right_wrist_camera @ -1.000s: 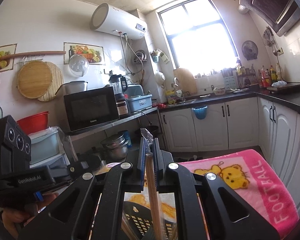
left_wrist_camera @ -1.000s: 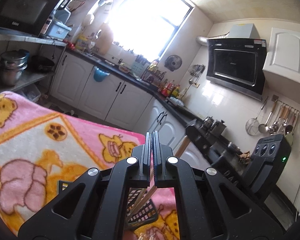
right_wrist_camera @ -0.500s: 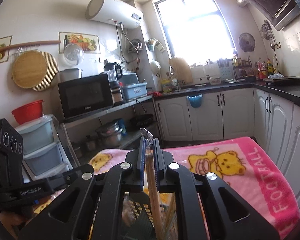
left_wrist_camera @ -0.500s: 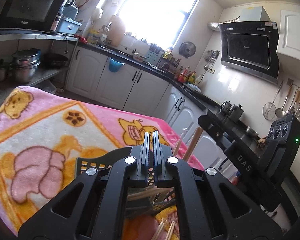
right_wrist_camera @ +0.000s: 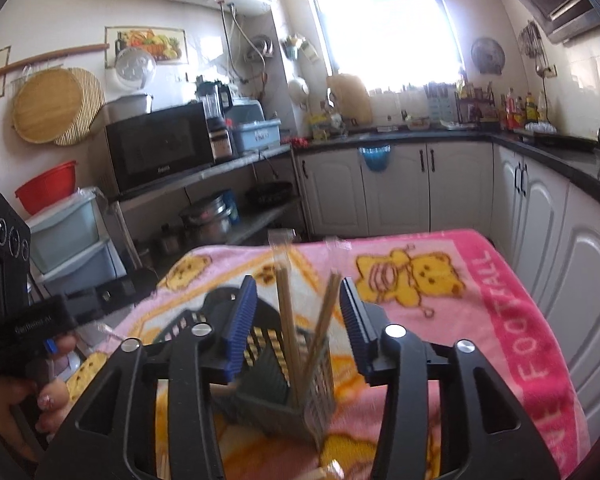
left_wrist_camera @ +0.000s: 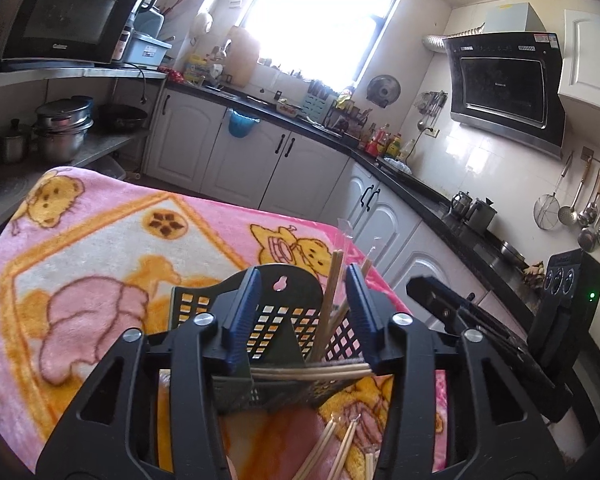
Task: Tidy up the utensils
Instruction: 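Lower into the basket and open the left gripper while the right gripper opens, then move both tools back from the basket toward the loose chopsticks on the blanket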
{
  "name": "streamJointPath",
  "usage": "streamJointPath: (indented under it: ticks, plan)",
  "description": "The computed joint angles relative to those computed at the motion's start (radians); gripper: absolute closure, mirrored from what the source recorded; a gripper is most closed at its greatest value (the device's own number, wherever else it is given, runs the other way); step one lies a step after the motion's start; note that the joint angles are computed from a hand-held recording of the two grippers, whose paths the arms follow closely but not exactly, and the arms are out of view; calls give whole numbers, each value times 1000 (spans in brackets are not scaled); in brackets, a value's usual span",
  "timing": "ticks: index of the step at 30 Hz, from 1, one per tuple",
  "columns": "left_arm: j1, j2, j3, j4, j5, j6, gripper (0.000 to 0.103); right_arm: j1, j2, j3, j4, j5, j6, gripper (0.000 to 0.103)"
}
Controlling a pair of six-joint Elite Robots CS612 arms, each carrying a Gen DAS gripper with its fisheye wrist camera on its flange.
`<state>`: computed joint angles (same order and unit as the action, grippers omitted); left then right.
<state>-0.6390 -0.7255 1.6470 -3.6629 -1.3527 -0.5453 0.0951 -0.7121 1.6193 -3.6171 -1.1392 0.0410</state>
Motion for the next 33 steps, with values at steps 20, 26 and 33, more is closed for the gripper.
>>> streamJointPath:
  ticks: [20,26,33]
  plan:
    - [-45,-49,95,-48,25,39,11,-21,-64,149,-7,-1,-69,29]
    - [-59,-58,126,-50,48,36,11,-22,-71,175,-11,2,-94,27]
    - [-66,-62,157,-44,63,11,11,-19,-74,198,-20,-2,-116,26]
